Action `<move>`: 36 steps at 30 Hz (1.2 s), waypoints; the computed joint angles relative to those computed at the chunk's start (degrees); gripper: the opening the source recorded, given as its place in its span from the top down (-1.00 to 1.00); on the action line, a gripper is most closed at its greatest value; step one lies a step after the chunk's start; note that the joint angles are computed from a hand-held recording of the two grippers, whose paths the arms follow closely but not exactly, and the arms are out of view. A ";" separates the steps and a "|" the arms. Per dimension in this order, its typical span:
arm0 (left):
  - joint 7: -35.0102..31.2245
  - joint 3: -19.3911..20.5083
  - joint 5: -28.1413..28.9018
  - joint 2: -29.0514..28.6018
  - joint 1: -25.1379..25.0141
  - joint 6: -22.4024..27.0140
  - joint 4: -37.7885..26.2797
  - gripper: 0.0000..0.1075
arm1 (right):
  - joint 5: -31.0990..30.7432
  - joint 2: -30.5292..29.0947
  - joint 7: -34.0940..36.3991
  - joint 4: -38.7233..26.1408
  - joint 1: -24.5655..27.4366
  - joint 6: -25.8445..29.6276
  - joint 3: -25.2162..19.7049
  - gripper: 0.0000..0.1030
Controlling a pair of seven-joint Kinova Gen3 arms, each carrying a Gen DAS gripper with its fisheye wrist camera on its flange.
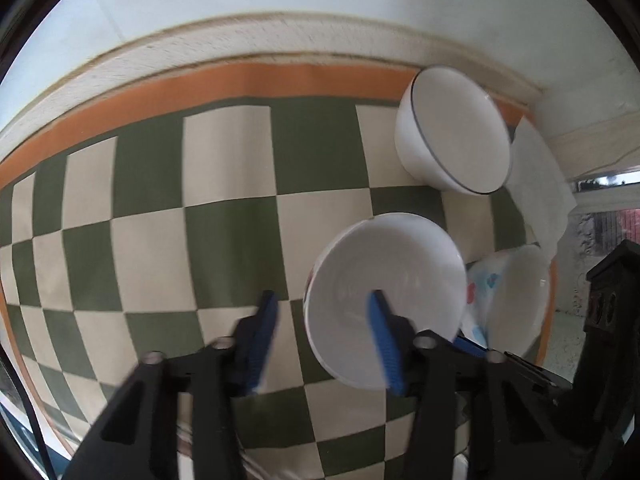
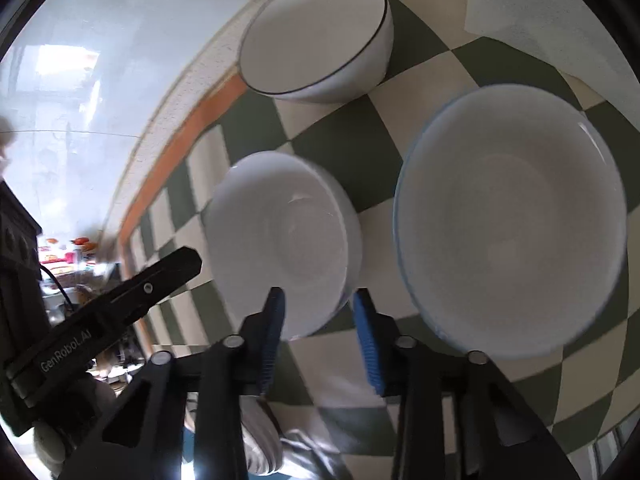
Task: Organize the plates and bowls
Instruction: 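Close both grippers on the rim of the pink-floral white bowl, then carry the gripped bowl with both grippers to the blue-dotted bowl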
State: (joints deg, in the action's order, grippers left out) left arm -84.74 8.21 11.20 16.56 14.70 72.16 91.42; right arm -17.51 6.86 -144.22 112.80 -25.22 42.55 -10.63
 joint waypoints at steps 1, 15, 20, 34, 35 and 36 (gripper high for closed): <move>0.20 0.13 -0.62 0.84 0.49 0.19 -0.39 0.42 | 0.02 1.03 0.40 -0.44 0.18 0.14 -0.11 0.42; 1.30 -0.33 -1.78 2.06 0.49 -0.52 0.12 0.70 | 5.60 5.93 -1.79 -5.55 -2.62 2.87 0.27 0.71; 0.98 -0.13 -1.60 -0.29 0.42 -0.69 1.13 0.70 | 5.56 5.98 -2.18 -5.25 -3.66 2.40 -0.12 0.72; -3.03 0.22 1.89 -12.17 -0.47 0.73 8.44 0.70 | 11.25 -3.52 -12.46 -3.93 -8.99 7.07 -3.07 0.72; -3.38 0.24 2.19 -13.30 -0.47 0.92 9.26 0.70 | 11.74 -4.19 -13.65 -3.82 -9.42 7.53 -3.58 0.72; -3.60 0.26 2.46 -14.21 -0.43 1.11 9.96 0.70 | 12.06 -4.91 -14.61 -3.65 -9.82 8.04 -4.10 0.72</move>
